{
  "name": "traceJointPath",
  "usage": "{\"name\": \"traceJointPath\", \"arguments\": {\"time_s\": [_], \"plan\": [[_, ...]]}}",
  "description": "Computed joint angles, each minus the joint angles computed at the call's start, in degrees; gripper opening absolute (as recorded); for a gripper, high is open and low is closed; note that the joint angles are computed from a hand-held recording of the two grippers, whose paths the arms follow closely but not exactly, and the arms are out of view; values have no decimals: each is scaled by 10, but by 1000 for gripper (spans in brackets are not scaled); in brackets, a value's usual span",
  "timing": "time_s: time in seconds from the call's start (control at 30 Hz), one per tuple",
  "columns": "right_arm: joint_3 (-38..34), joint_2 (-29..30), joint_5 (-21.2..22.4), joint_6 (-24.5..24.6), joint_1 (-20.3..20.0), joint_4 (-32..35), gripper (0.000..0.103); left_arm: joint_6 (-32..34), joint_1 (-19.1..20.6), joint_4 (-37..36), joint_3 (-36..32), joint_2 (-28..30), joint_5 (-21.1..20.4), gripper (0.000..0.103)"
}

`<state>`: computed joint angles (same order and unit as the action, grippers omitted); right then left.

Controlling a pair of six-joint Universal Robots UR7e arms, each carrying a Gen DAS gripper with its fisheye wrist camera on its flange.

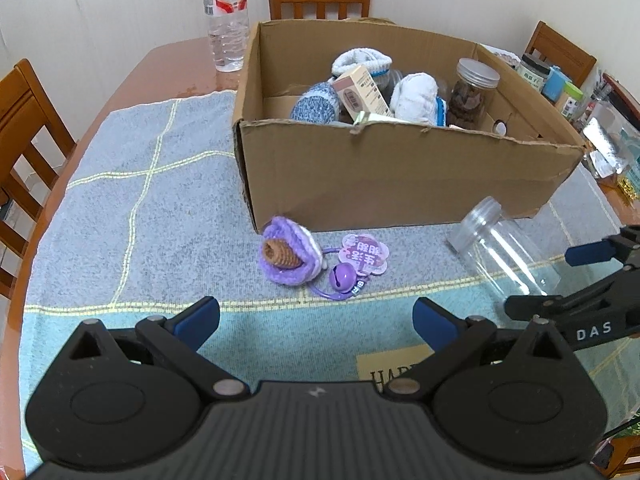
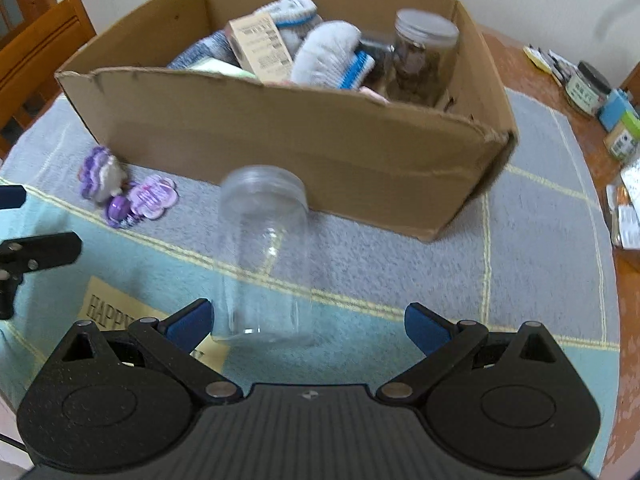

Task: Organize objects
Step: 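Grasp the empty clear jar with the right tool while the left tool approaches the purple toy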

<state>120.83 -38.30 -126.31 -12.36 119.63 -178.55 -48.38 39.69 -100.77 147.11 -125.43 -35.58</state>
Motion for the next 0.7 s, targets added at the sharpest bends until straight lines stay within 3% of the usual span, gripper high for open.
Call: {"name": "traceJointPath", "arguments": {"time_s": [0.53,0.6,0.7], "plan": [[12,-21,-62,28,-29,-19,103,62,30,-70,2,20,-8,102],[16,-26,-48,31,-31,-20,103,67,34,-76,2,19,-12,102],[22,-39,10,31,-39,3,103,73,37,-77,2,16,-16,102]]}}
